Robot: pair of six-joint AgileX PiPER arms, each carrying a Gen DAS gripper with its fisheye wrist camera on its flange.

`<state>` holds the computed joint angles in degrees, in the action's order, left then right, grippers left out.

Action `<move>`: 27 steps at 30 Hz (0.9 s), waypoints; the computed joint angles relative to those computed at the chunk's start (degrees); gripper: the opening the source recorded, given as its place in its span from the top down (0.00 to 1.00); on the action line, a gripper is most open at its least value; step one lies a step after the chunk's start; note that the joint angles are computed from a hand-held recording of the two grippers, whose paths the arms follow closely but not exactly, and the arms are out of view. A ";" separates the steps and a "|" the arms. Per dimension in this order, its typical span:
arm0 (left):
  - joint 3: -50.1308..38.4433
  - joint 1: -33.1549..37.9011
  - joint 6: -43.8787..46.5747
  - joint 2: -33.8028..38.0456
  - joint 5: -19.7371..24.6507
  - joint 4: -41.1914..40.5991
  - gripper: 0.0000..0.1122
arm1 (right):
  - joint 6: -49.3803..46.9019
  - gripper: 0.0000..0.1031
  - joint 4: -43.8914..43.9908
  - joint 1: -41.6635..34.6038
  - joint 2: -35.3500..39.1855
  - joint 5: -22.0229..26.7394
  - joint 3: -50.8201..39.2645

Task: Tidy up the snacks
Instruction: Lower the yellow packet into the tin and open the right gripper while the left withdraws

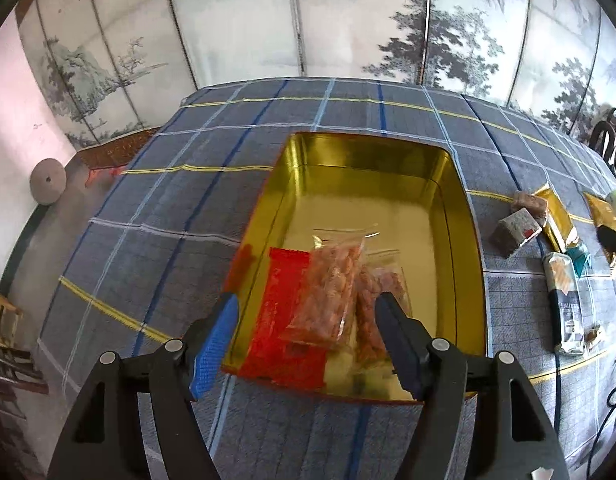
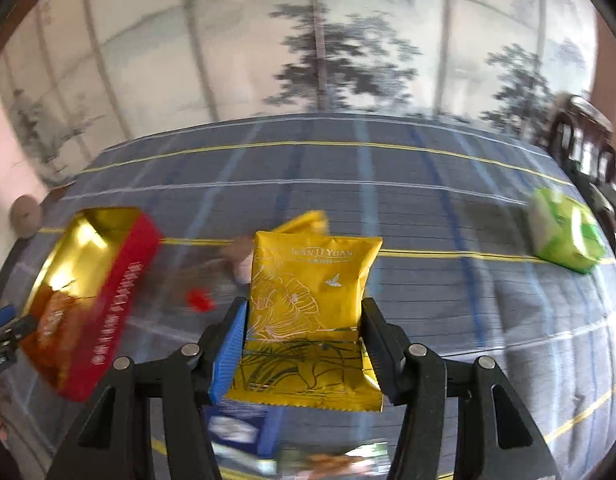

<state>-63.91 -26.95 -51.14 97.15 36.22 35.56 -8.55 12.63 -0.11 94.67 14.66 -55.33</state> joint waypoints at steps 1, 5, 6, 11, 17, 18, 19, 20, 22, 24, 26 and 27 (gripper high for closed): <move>0.18 -0.07 -0.62 -0.23 0.35 0.63 0.40 | -0.02 0.45 0.28 1.25 -0.03 0.30 -0.26; 1.50 -0.39 -3.42 -1.67 1.91 3.56 0.36 | 1.25 0.45 0.28 7.07 0.29 1.34 -1.76; 2.10 -0.26 -3.61 -2.33 1.95 3.73 0.36 | 1.93 0.45 -0.08 8.17 0.55 1.53 -2.28; 4.38 0.41 -3.57 -4.93 1.94 2.97 0.36 | 6.05 0.45 -2.63 14.61 2.34 1.84 -4.55; 6.56 1.56 -4.53 -7.65 2.46 2.77 0.34 | 9.46 0.45 -5.49 20.15 4.69 3.28 -7.86; 6.93 1.77 -4.59 -8.05 2.35 2.59 0.34 | 10.28 0.45 -6.48 21.08 5.21 3.63 -8.66; 7.33 2.10 -4.45 -8.56 2.23 2.33 0.34 | 12.20 0.45 -8.52 22.10 5.91 3.96 -9.63; 7.66 2.29 -4.62 -9.01 2.40 2.37 0.34 | 13.39 0.45 -9.60 22.85 6.47 4.37 -10.39; 8.43 2.57 -5.07 -9.93 2.54 2.67 0.34 | 13.59 0.45 -9.56 23.89 7.66 5.07 -11.91; 9.35 3.57 -4.42 -10.93 2.12 1.97 0.33 | 15.73 0.45 -11.45 25.08 8.75 5.69 -13.27; 10.31 4.68 -3.52 -12.00 1.27 0.76 0.32 | 16.46 0.45 -12.08 26.15 9.96 6.34 -14.62; 10.69 5.14 -3.51 -12.41 1.18 0.46 0.32 | 17.82 0.45 -13.32 26.66 10.25 6.46 -14.83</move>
<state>-53.21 -21.81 -54.65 84.74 37.41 36.02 9.27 -0.70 26.56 104.92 21.11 -70.16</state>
